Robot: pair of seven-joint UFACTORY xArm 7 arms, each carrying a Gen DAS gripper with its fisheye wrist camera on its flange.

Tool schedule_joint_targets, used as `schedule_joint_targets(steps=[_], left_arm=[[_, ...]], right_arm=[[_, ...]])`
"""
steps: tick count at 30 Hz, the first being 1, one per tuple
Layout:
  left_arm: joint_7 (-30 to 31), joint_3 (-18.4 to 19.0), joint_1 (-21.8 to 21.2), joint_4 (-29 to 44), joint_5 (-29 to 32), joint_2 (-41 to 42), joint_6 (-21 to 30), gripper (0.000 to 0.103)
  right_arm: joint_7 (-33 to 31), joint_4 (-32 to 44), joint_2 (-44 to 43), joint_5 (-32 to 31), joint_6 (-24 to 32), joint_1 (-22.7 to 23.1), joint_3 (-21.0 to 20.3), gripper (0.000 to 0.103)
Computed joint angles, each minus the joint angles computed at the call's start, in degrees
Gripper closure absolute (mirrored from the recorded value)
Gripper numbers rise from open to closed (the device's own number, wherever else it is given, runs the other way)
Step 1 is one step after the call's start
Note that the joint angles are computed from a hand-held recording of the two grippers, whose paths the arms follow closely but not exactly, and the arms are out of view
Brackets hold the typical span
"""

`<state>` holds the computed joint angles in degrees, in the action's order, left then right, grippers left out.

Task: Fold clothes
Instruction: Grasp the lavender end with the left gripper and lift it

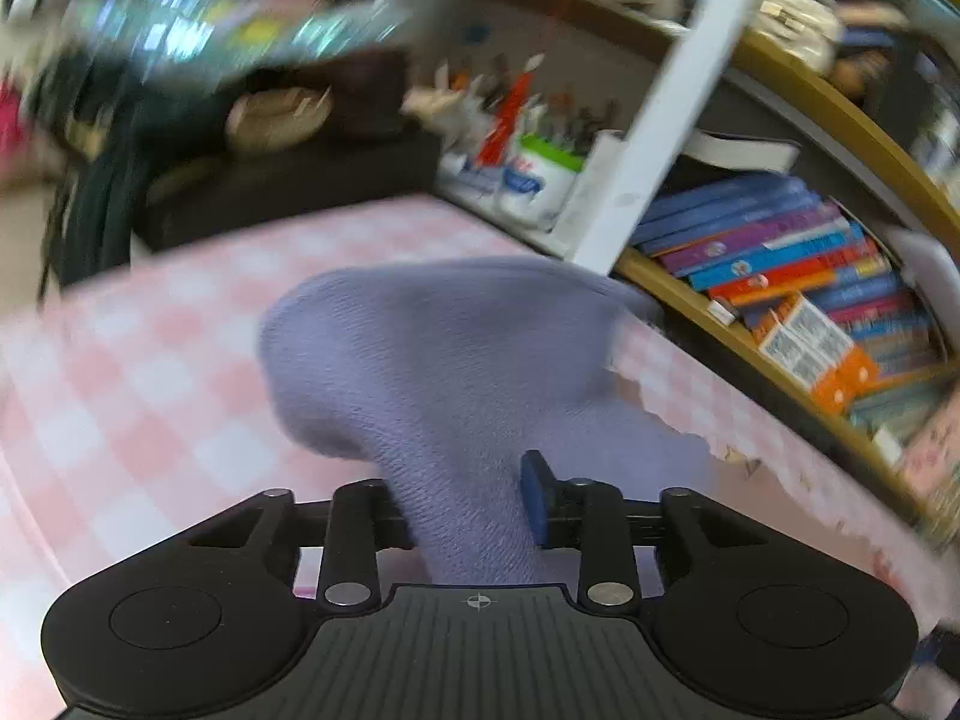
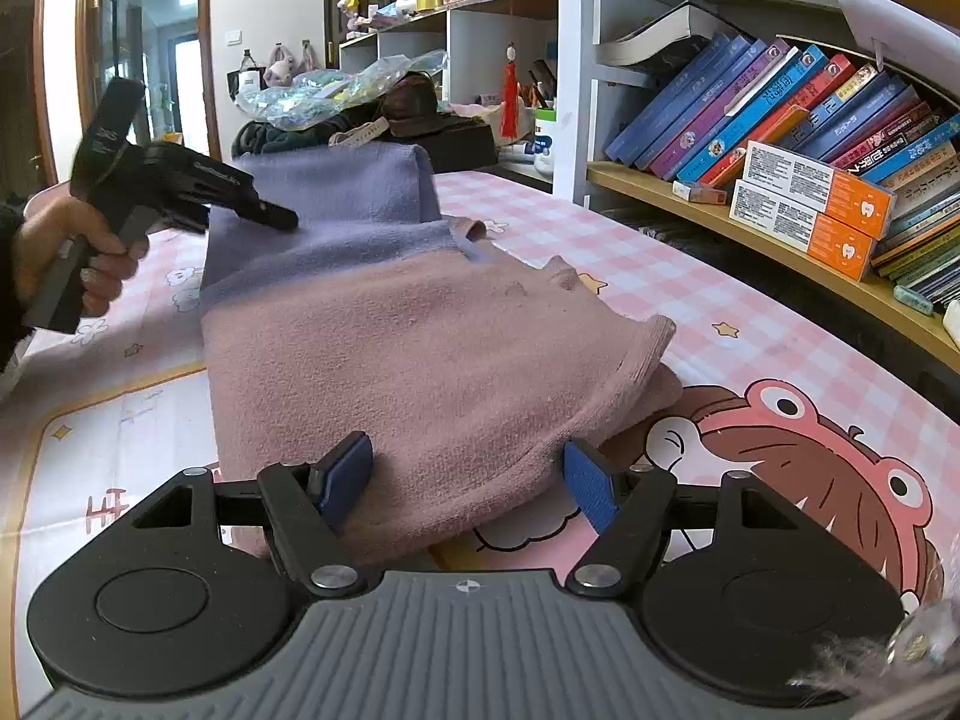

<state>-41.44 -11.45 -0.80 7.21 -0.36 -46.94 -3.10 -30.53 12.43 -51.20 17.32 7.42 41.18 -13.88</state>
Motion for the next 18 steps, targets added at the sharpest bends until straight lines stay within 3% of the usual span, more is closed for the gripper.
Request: schedule_joint_targets(steps=[3,12,16,18], left_arm=[[-1.4,4.4,-3.2,-1.0,-2.4,2.3,-4.4,0.06],[-2.8,13.5,-10.3,-3.3,-5.3,5.3,-13.1,0.061],[-3.5,16.9,-12.2,-3.5,-5.2,6.4,-14.8,0.077],[-3.0,19.1,-13.2,-3.6,-4.5,6.3,-14.8,0.078]], right_arm=[[0.0,0.0,-0.1,0.0,0.2,0.0,-0.2,0.035],[-0.3,0.2,0.1,0.4,0.4,0.3,-0.6,0.035],[-1.1,0.2,-0.6,0.0,1.3,-0.1,-0.8,0.035],[-2.1,0.4,-1.9,-0.7,3.6,-1.5,-0.3,0.033]])
